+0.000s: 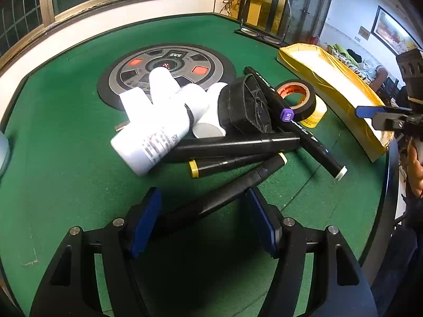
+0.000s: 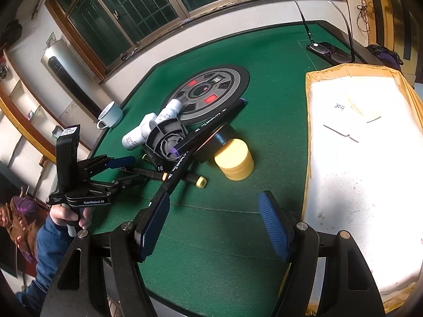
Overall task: Organize rigid objects
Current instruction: 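Return both grippers to the pile and grasp a black marker with the left gripper, then grasp the yellow round sponge with the right gripper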
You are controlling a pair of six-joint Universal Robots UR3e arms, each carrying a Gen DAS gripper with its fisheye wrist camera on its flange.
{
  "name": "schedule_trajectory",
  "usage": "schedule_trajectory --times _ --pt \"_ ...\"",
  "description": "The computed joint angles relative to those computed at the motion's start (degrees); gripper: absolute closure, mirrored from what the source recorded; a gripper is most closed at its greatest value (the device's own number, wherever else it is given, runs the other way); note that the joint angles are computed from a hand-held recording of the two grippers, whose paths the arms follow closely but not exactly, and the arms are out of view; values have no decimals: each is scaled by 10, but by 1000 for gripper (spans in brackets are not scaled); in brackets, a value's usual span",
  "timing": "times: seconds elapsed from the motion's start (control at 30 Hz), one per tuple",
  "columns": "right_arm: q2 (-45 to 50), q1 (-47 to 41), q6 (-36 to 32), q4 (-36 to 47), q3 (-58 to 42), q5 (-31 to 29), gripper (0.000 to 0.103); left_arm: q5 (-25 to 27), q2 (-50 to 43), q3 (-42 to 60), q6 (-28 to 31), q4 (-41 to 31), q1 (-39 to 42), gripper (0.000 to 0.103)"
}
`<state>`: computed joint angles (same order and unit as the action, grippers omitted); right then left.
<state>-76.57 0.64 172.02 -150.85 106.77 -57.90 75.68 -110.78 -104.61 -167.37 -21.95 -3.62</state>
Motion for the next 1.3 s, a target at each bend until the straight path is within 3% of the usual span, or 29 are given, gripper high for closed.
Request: schedule_trajectory --times 0.07,0.13,0.2,0.5,0.6,0.63,0.7,1.07,1.3 --pt "8 7 2 0 -13 -16 38 26 6 -7 -7 -4 -20 38" --pt "27 20 1 8 -42 -42 38 70 14 -18 -27 6 -53 46" --pt "52 35 5 18 -78 -69 38 72 29 -30 -44 3 -72 58" --pt "186 125 22 29 -238 -220 38 142 11 -11 -130 15 -130 66" --pt "211 136 22 34 -267 -237 53 155 4 -11 -142 28 -142 76" --pt "223 144 21 48 -287 -255 64 159 2 -10 -143 31 -146 78" --pt "230 153 21 51 -295 -274 67 175 1 -16 -145 45 -158 83" --pt "150 117 36 -18 -161 -216 67 196 -7 -37 -183 94 -176 89" --pt "95 105 23 -53 -90 -191 67 182 3 -44 -207 92 -178 90"
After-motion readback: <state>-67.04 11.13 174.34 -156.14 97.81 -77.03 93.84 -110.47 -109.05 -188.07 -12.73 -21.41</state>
